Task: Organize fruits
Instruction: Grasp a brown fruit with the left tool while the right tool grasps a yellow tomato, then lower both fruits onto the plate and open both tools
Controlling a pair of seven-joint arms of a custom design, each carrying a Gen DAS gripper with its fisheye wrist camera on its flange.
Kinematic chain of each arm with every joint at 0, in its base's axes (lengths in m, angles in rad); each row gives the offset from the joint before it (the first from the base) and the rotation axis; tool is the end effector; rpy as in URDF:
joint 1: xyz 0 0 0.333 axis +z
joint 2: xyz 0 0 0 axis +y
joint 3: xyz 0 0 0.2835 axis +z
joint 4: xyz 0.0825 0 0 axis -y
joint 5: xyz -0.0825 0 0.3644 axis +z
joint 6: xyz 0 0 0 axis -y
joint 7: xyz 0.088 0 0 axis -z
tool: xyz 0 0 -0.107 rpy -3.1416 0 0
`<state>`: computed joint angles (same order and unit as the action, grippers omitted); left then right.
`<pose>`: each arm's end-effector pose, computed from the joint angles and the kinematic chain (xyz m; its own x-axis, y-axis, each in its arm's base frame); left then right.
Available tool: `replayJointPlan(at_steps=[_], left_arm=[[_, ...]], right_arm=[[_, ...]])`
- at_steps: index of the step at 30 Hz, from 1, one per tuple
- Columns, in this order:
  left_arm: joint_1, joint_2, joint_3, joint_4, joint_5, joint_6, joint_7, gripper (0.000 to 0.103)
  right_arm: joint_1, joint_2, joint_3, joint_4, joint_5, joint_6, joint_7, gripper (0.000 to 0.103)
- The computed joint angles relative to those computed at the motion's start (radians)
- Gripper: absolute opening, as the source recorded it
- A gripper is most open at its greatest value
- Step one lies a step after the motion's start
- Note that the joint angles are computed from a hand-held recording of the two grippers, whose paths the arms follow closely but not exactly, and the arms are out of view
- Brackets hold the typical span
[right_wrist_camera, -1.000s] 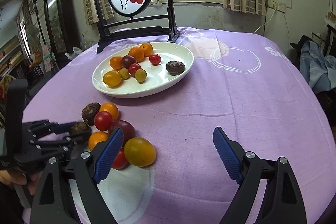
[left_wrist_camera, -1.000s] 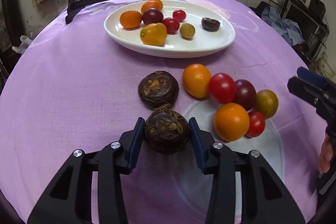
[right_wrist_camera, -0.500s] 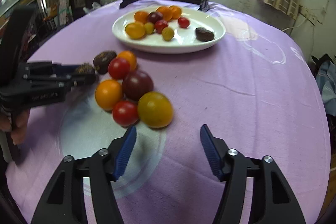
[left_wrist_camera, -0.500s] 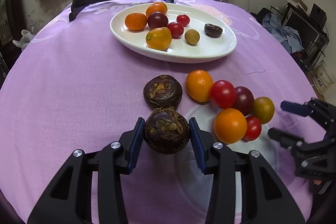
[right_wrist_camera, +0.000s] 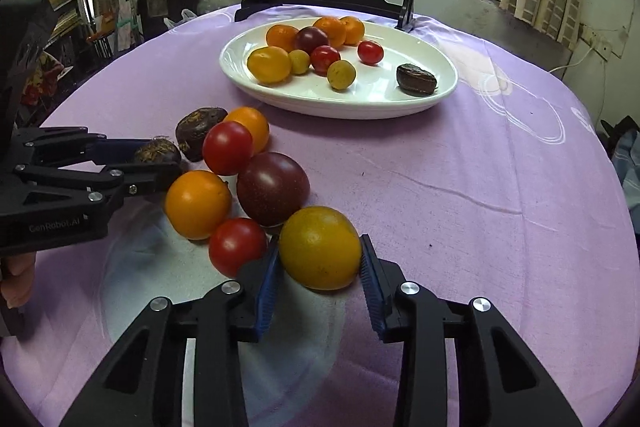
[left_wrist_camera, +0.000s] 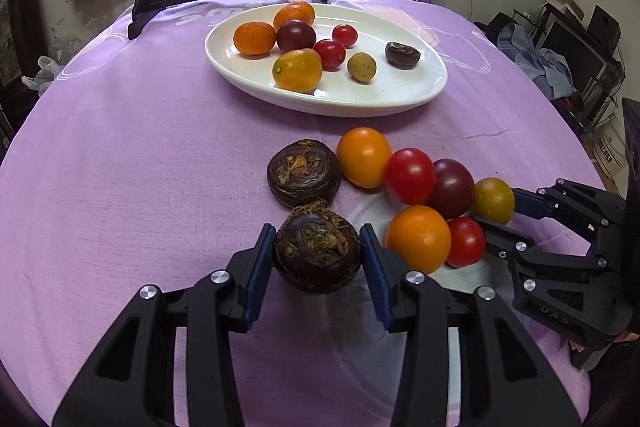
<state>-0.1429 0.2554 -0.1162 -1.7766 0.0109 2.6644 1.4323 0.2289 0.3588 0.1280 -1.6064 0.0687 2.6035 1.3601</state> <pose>0.6284 -0.1604 0.4649 -0.1469 -0.9840 0.1011 -0.8095 0.0608 -0.5840 0.6407 0.2248 0.4737 0.4716 -0.8816 0.0183 -0.6986 -0.3862 -0.6024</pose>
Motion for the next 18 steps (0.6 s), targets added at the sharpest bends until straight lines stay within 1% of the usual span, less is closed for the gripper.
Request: replayJointPlan(at_steps=[3,6,8,11,13,16,18], left_arm=[[-0.001,-0.002,0.001,-0.002,0.001,0.003,-0.005,0.042],[-0.002,-0.006,0.005,-0.007,0.007,0.008,-0.016,0.042],[-0.003,-0.015,0.011,-0.01,0.017,0.011,-0.033,0.042],[-0.004,-0.043,0.017,-0.026,0.042,0.044,-0.063,0.042],[-0.001,-0.057,0.014,-0.028,0.048,0.06,-0.064,0.042],[-0.003,-0.049,0.011,0.014,0.071,0.044,-0.057,0.042],[-0.008,-0.024,0.014,0.07,0.092,0.019,-0.056,0.042]], right_arm=[[-0.006,-0.015,0.002,-0.017,0.016,0.001,0.004,0.038],[-0.006,-0.051,-0.006,-0.064,0.015,0.054,0.028,0.038],[-0.019,-0.074,0.001,-0.091,0.046,0.097,0.029,0.038],[-0.028,-0.092,0.002,-0.11,0.08,0.147,0.052,0.038],[-0.032,-0.098,0.003,-0.111,0.098,0.161,0.073,0.038],[-0.045,-0.1,0.012,-0.095,0.14,0.177,0.089,0.038],[-0.05,-0.091,0.016,-0.068,0.156,0.178,0.088,0.038]])
